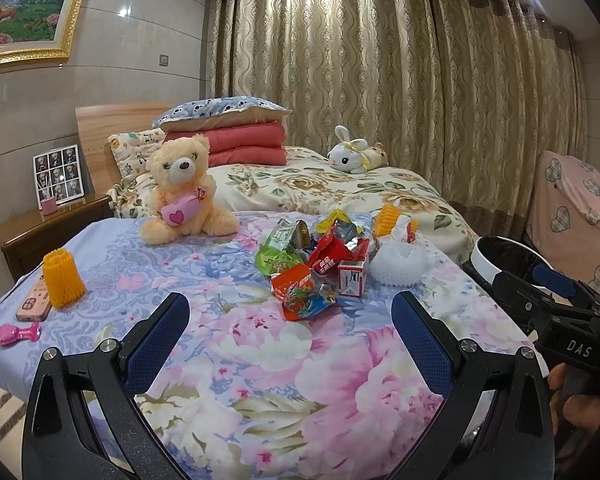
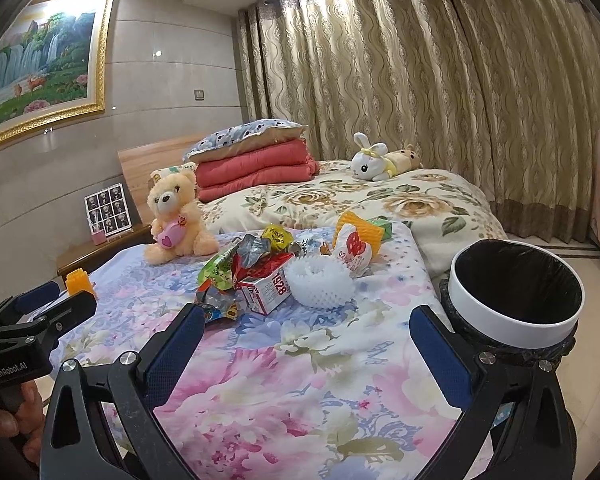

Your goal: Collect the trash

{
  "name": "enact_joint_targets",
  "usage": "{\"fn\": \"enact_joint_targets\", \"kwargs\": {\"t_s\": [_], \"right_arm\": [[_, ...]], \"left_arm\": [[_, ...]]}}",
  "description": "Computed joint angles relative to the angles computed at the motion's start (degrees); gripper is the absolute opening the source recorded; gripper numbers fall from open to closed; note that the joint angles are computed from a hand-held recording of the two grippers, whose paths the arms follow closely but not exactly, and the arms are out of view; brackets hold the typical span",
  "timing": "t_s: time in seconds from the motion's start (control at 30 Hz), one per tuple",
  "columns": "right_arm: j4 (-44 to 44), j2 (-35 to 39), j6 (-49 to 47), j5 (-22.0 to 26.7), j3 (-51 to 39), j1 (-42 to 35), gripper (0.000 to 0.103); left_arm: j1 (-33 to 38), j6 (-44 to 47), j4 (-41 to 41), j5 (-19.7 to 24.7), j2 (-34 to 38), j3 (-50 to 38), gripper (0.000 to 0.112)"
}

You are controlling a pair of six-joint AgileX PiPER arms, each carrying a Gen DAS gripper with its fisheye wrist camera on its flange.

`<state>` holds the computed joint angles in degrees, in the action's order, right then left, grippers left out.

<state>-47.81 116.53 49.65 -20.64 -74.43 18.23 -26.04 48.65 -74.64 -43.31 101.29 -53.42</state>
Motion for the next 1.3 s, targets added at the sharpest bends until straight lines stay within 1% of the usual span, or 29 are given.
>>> {"fn": "enact_joint_targets", "kwargs": {"t_s": [0.03,0.27,0.57,0.93,1.13,1.3], "right_arm": [[-0.34,0.02,0.22,-0.92,0.49,-0.63,0.103],[-1.86,-0.07,2.21,-1.31,0.66,-0.98,0.103],[-2.05,-0.04,2.48,-1.25,0.63,-1.0,0.103],[-5.46,-0.06,6.24,-1.62,0.45,-1.53,0.103],[-5.26,-0.11,6.22,-1.35,0.48,-1.35,0.103],[-6.37,0.29,7.64,-1.17,-0.06,-1.54,0.103]], "left_arm": [[0.02,-0.12,0.06,0.0,-0.02,0.05,0.103],[-0.22,0.66,-0.66,0.07,0.12,-0.44,0.103],[-0.35,0.64,-0.7,0.06,0.1,-0.43,0.103],[-0.33,0.27,-0.44,0.42,0.26,-0.4,0.103],[-0.35,0.16,-0.42,0.36,0.29,-0.34,0.103],[0.29,-0.86,0.43,1.32,0.14,0.14,0.103]]}}
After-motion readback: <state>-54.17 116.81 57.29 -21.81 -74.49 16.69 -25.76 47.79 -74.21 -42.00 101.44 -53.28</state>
